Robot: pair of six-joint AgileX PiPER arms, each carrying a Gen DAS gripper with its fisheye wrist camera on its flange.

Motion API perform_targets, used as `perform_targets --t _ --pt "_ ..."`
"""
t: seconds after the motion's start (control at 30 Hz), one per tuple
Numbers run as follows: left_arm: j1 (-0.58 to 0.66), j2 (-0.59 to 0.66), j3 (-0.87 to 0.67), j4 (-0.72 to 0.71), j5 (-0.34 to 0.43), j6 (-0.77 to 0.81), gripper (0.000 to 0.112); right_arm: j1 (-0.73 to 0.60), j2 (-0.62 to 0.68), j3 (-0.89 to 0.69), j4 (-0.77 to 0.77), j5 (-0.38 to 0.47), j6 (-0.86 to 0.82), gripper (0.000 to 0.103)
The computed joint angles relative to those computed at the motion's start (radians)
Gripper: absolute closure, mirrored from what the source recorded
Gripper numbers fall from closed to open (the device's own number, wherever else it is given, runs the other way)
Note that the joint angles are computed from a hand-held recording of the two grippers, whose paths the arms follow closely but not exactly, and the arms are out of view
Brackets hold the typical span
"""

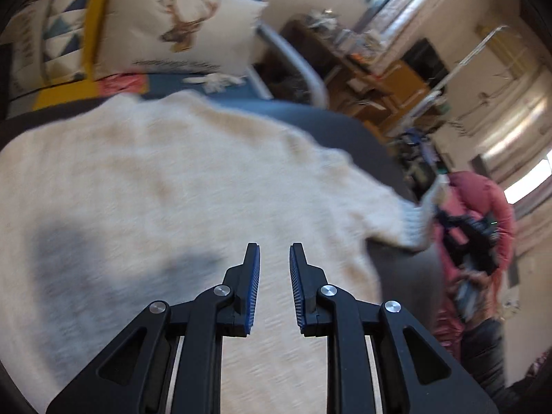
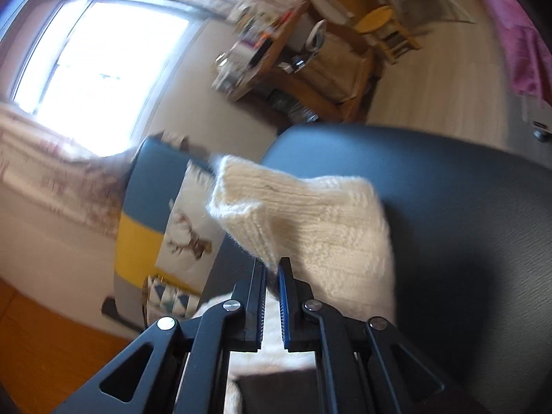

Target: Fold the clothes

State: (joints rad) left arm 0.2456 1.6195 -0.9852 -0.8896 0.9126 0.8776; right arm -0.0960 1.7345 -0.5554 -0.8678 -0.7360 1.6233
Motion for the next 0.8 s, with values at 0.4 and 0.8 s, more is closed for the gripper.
perform_targets --t 0.4,0.8 --pt "-0.214 0.230 -0.266 -0.114 0.200 -0.244 0.064 0.394 0.077 -0.139 0.029 0.029 -0.021 0.097" --pt "-0.217 0.349 -0.378 -0.048 0.225 -0.401 0.060 0.574 0.113 -0.259 -0.058 0.243 0.006 0.097"
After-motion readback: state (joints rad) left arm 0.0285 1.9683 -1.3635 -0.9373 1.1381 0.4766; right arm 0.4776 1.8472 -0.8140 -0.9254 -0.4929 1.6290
